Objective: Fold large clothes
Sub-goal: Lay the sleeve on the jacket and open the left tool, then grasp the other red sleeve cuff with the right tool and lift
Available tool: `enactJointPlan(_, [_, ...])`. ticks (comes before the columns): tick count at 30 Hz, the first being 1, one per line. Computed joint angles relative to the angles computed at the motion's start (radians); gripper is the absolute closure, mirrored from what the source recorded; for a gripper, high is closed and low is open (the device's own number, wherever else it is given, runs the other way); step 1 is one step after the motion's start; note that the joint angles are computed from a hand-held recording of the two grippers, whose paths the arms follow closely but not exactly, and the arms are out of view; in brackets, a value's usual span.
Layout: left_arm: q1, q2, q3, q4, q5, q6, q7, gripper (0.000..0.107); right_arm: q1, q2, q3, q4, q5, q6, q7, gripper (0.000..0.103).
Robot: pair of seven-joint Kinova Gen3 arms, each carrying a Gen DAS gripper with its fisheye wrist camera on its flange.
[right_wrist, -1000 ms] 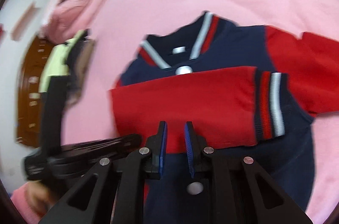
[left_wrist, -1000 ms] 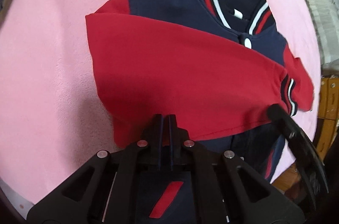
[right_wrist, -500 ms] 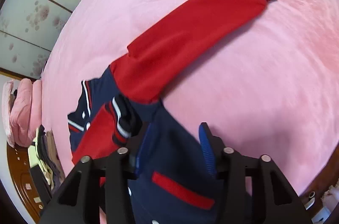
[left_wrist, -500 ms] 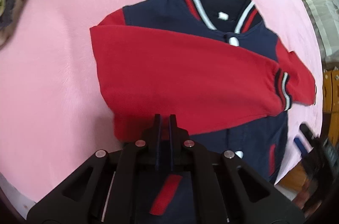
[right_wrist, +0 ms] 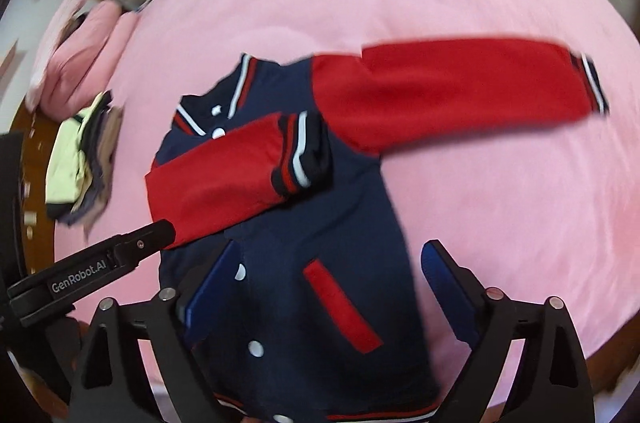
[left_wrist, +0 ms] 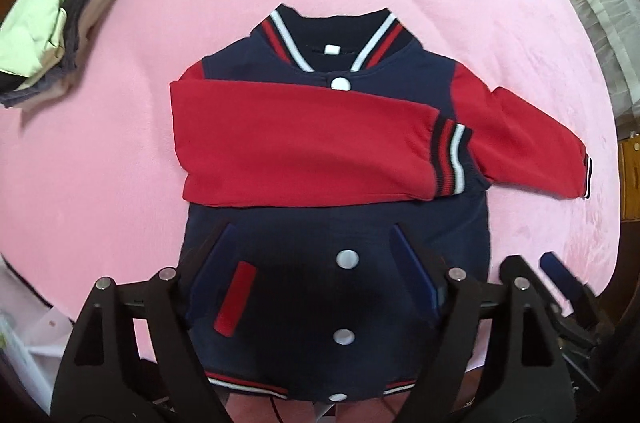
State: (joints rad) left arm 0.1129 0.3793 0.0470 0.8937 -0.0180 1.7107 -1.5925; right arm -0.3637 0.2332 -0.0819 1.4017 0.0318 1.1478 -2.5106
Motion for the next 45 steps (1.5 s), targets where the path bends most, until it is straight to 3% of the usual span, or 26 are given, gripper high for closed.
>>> enactJointPlan(2, [0.072, 0.03, -0.002, -0.047, -0.051, 0.015, 0.067, 0.03, 0.055, -0.013, -0.02, -0.006, -0.023, 0.01, 0.071, 0.007])
enactJointPlan(7, [0.165, 0.033, -0.003, -0.065, -0.107, 0.014, 0.169, 0.03, 0.15, -0.038, 0.03, 0.023, -0.13, 0.016, 0.198, 0.005])
enactJointPlan(13, [0.258, 0.027, -0.002, -0.033, -0.168, -0.055, 0.293, 0.03, 0.31, -0.121, 0.092, 0.167, -0.217, -0.026, 0.342, 0.005])
enactJointPlan(18, [0.267, 0.025, 0.022, -0.025, -0.124, -0.117, 0.346, 0.03, 0.46, -0.144, 0.164, 0.281, -0.325, -0.095, 0.447, 0.006])
enactJointPlan(21, [0.272, 0.039, 0.032, -0.049, -0.105, -0.123, 0.343, 0.03, 0.557, -0.131, 0.207, 0.349, -0.42, -0.137, 0.471, 0.021])
enactJointPlan(23, [0.276, 0.048, 0.036, -0.061, -0.097, -0.125, 0.331, 0.03, 0.594, -0.115, 0.22, 0.374, -0.436, -0.16, 0.453, 0.04])
enactJointPlan(27, [0.314, 0.049, 0.012, -0.057, -0.143, -0.137, 0.368, 0.03, 0.662, -0.104, 0.229, 0.441, -0.52, -0.276, 0.488, 0.055])
enactJointPlan(29, [0.317, 0.051, 0.003, -0.053, -0.159, -0.129, 0.396, 0.03, 0.727, -0.097, 0.179, 0.454, -0.561, -0.313, 0.532, 0.077])
enactJointPlan(32, [0.284, 0.053, 0.003, -0.044, -0.136, -0.113, 0.414, 0.03, 0.756, -0.097, 0.13, 0.446, -0.511, -0.36, 0.492, 0.094])
enactJointPlan(33, [0.274, 0.047, 0.0, -0.032, -0.136, -0.115, 0.42, 0.03, 0.778, -0.104, 0.089, 0.447, -0.481, -0.384, 0.463, 0.094])
enactJointPlan(35, [0.276, 0.041, -0.015, -0.019, -0.172, -0.111, 0.441, 0.03, 0.768, -0.142, 0.052, 0.455, -0.4, -0.45, 0.394, 0.095])
enactJointPlan(38, [0.246, 0.032, -0.024, -0.002, -0.192, -0.106, 0.453, 0.03, 0.642, -0.189, 0.099, 0.44, -0.278, -0.501, 0.332, 0.095])
enactJointPlan(41, [0.163, 0.025, -0.018, 0.007, -0.136, -0.094, 0.421, 0.031, 0.507, -0.22, 0.151, 0.399, -0.156, -0.521, 0.249, 0.095])
enactJointPlan(45, [0.066, 0.002, -0.018, 0.035, -0.078, -0.118, 0.364, 0.033, 0.433, -0.235, 0.117, 0.329, -0.03, -0.542, 0.132, 0.095])
